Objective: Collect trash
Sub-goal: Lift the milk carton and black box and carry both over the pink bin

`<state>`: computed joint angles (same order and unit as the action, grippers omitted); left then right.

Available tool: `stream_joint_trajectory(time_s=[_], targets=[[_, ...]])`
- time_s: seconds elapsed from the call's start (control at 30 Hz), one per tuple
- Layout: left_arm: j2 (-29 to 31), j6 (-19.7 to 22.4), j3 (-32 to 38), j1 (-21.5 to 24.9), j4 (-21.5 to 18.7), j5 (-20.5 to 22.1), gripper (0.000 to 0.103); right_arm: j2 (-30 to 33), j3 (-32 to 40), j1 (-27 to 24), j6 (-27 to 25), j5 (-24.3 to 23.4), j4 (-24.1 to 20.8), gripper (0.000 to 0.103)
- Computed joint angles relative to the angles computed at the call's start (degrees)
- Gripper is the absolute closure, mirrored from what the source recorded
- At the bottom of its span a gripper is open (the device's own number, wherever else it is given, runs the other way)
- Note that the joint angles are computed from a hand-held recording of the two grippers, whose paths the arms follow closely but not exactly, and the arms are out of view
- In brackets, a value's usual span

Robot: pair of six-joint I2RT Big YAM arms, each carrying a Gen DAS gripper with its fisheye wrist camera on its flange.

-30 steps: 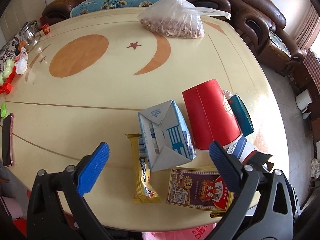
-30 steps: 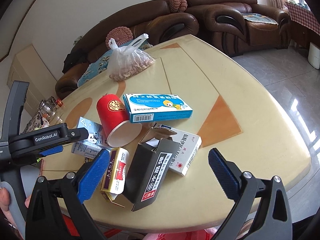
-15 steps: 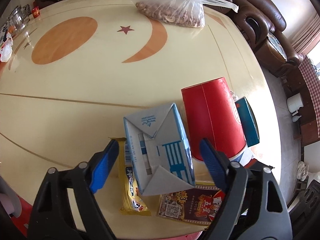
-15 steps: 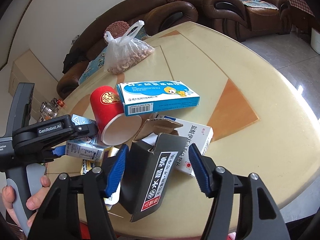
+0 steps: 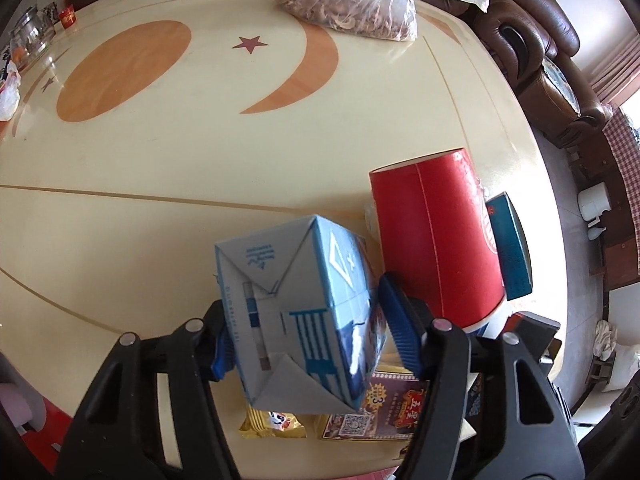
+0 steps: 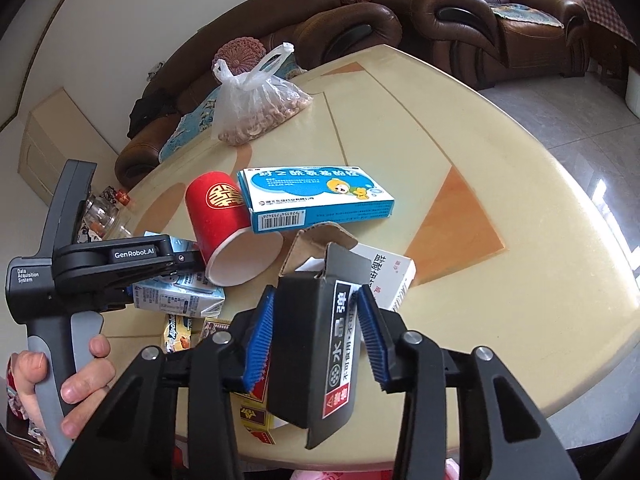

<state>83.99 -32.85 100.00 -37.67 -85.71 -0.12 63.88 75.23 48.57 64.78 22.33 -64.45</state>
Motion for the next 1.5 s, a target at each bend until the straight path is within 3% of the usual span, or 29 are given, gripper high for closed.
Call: stream_joint_trajectory(time_s=[0.17, 0.33, 0.5, 0.7, 1.17, 1.5], targets=[[0.7, 0.2, 0.9, 0.0, -1.6, 1.0, 0.057, -0.3, 0.2, -0.7, -0.2, -0.6, -3.3, 0.077], [1.5, 0.2, 1.9, -0.3, -3.1, -0.8, 0.058, 0.9, 1.2, -1.5, -3.7, -2.5, -4.4, 0.077], [1.6, 0.0, 2.1, 0.7, -3.4, 1.5, 0.059, -0.4, -0.1, -2.4, -5.2, -5.4, -1.8, 0.077], [0.2, -0.8, 2.1, 0.9, -2.7, 0.8, 0.059, -0.7, 2.6, -0.5, -7.8, 1.0, -4.1, 0.077], [-0.9, -0.1, 6.5, 0.0, -2.7, -3.0, 0.059, -0.1, 7.1, -1.2, -12.4, 6.4, -5.7, 0.077], [-3.9, 0.5, 8.3, -2.9, -4.6, -6.2, 0.059, 1.3, 11.9, 1.1, -13.5, 9.2, -8.7, 0.077]])
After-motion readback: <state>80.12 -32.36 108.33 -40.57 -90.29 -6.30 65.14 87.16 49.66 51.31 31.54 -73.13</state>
